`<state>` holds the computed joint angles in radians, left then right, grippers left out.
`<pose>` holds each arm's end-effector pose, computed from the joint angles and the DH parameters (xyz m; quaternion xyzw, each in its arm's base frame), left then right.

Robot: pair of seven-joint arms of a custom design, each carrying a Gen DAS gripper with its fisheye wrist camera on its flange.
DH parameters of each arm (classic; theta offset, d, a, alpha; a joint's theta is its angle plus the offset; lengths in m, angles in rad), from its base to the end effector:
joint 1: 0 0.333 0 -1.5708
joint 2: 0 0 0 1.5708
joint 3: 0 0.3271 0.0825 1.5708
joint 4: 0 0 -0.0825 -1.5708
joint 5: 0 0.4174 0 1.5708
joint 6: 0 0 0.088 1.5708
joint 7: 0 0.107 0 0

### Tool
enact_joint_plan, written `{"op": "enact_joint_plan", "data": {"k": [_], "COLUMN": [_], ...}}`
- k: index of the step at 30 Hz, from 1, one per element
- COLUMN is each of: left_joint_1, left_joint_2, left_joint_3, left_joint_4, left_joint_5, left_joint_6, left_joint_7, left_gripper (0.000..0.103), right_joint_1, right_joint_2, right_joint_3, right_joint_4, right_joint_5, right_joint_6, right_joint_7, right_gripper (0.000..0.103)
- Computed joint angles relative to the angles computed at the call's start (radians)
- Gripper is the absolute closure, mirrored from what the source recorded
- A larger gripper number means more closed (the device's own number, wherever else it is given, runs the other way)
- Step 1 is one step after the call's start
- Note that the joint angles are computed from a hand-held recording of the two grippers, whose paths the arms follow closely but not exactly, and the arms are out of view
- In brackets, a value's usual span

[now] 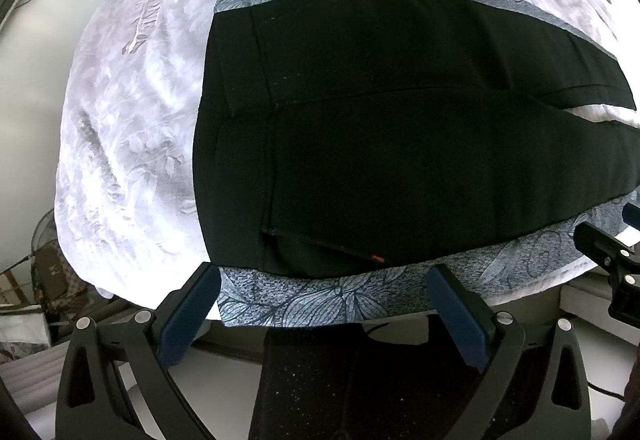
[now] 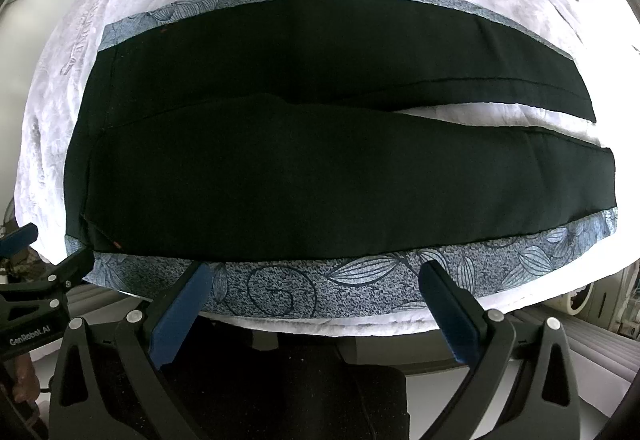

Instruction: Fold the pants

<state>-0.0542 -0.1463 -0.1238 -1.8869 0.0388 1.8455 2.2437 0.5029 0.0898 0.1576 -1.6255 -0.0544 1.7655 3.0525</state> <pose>0.5493 -0.0995 0.5817 -0.3478 0.9357 -0.0025 0.0588 0.5023 0.3794 0.5712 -0.3697 0.9286 -0.0117 0.0302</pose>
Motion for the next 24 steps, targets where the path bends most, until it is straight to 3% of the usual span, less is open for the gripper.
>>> {"op": "enact_joint_plan", "data": {"k": [14, 24], "left_joint_1": [-0.015, -0.030], "left_joint_2": [-0.021, -0.122], "left_joint_3": [-0.011, -0.027], "left_joint_4": [-0.010, -0.105], "left_joint_5": [-0.008, -0.008], "left_joint_6": [0.015, 0.038], "left_joint_7": [-0.016, -0.217], "left_gripper": [0.000, 0.000], "right_joint_1": [-0.009, -0.040], "right_joint_2": [-0.060, -0.189], "right_joint_3": [0.002, 0.009], "right_joint_4": [-0.078, -0.239], "right_joint_5": [-0.010, 0.026], "right_joint_6": [0.047, 0.113], "right_joint_7": [-0.005, -0.149], "right_gripper": [0.000, 0.000]}}
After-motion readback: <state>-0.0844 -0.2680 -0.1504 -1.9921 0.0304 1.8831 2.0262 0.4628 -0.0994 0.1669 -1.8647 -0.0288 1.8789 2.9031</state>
